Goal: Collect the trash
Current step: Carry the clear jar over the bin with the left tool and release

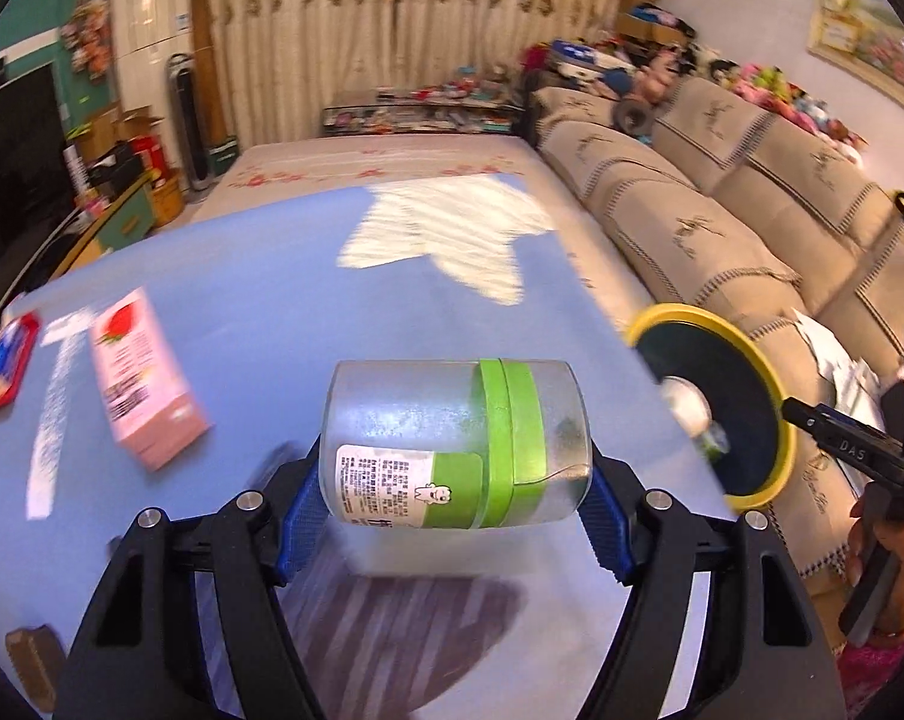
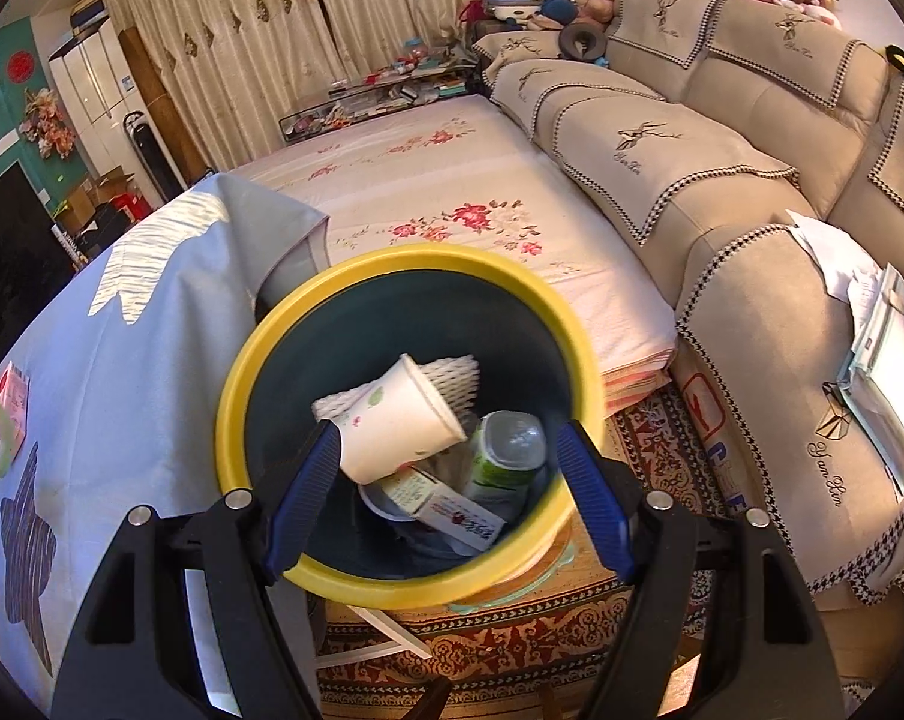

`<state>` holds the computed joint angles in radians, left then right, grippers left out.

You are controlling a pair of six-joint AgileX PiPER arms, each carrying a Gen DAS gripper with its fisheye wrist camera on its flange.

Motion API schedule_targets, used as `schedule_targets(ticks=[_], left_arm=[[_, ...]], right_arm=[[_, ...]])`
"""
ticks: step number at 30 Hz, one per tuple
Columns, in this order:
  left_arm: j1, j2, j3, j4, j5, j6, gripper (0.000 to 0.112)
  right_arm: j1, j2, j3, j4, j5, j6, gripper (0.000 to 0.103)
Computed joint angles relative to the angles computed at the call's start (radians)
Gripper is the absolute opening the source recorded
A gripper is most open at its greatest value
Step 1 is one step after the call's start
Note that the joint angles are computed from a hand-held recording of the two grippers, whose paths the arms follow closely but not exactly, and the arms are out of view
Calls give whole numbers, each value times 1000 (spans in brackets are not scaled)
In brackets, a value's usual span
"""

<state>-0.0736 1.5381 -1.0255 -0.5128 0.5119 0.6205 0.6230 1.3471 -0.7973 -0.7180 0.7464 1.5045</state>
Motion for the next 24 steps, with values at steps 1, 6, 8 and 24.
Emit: schedule_targets(ticks=[1,6,8,24], left_arm=[[-40,18,-22,12,4,-19,71],[-239,163,-178,80,62,-125,71],[-311,237,-258,128,92,-180,71],[-582,756,-892,439,434,-563,71]], right_arm=[[-3,-15,12,-2,5,3,71],[-40,-93,85,7,4,-4,71],[-57,-124,114,16,1,-13,71],[-122,-228,232,68,-32,-56,71]])
